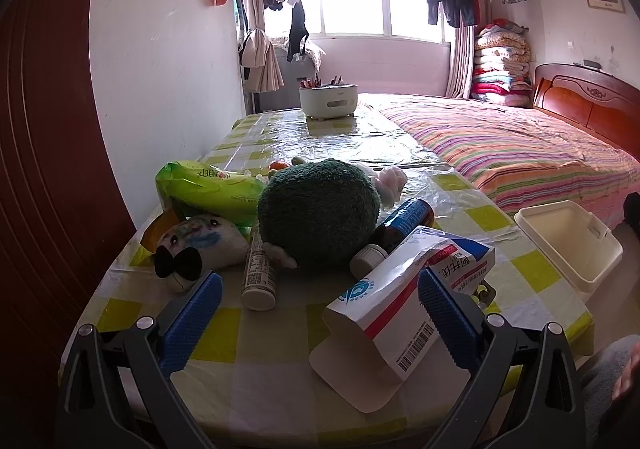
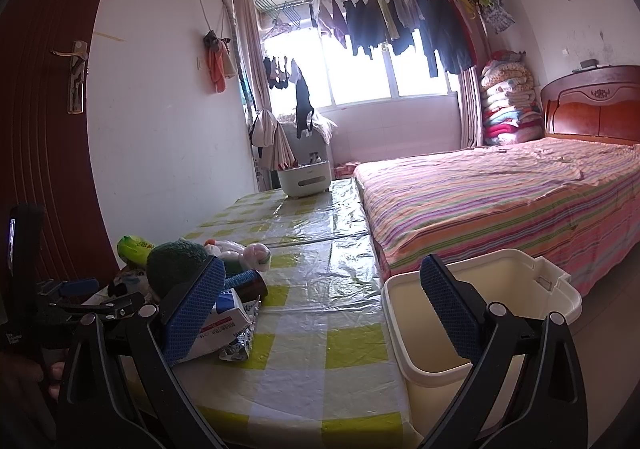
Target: Collect trash
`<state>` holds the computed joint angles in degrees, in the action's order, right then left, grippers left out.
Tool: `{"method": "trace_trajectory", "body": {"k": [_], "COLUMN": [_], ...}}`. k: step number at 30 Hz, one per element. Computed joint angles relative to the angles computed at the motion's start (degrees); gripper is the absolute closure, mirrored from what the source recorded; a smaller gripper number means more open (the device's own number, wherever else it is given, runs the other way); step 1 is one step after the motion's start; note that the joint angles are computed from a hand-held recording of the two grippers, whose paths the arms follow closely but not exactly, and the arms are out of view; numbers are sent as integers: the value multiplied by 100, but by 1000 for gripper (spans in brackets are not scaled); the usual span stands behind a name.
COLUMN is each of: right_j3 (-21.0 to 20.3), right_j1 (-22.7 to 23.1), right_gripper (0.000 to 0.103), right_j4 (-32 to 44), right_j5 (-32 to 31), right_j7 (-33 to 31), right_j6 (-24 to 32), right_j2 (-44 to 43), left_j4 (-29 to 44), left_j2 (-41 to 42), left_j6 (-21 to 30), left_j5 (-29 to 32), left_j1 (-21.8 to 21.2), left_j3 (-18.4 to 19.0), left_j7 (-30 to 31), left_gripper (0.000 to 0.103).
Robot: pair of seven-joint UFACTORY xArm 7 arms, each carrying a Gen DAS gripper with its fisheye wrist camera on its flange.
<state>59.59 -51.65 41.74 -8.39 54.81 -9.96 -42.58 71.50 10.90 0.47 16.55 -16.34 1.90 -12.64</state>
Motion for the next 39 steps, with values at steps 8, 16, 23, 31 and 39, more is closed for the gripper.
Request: {"method": "trace_trajectory", "body": {"k": [8, 16, 23, 31, 39], "right_j3": [5, 5, 27, 23, -18], "right_j1": [-4, -1, -24, 8, 68], "right_gripper": [6, 6, 6, 6, 6], "right_j4": [-12, -16, -27, -34, -26], "right_j5": [10, 26, 42, 49, 24], "right_j7": [-7, -20, -14, -29, -80], "right_j6": [-22, -23, -52, -49, -40], "right_j2": [-7, -12, -34, -26, 52], "left_j4": [-18, -32, -35, -53, -22], "left_j2": [-11, -23, -20, -27, -6], "left_j6": [-1, 26, 37, -1, 40], "left_j5": [122, 114, 74, 112, 92], "left_j1": [-77, -22, 5, -33, -5], "left_j3": [90, 32, 1, 62, 42], "left_j7": [-105, -64, -3, -79, -65], "left_gripper": [8, 8, 8, 8, 8]}}
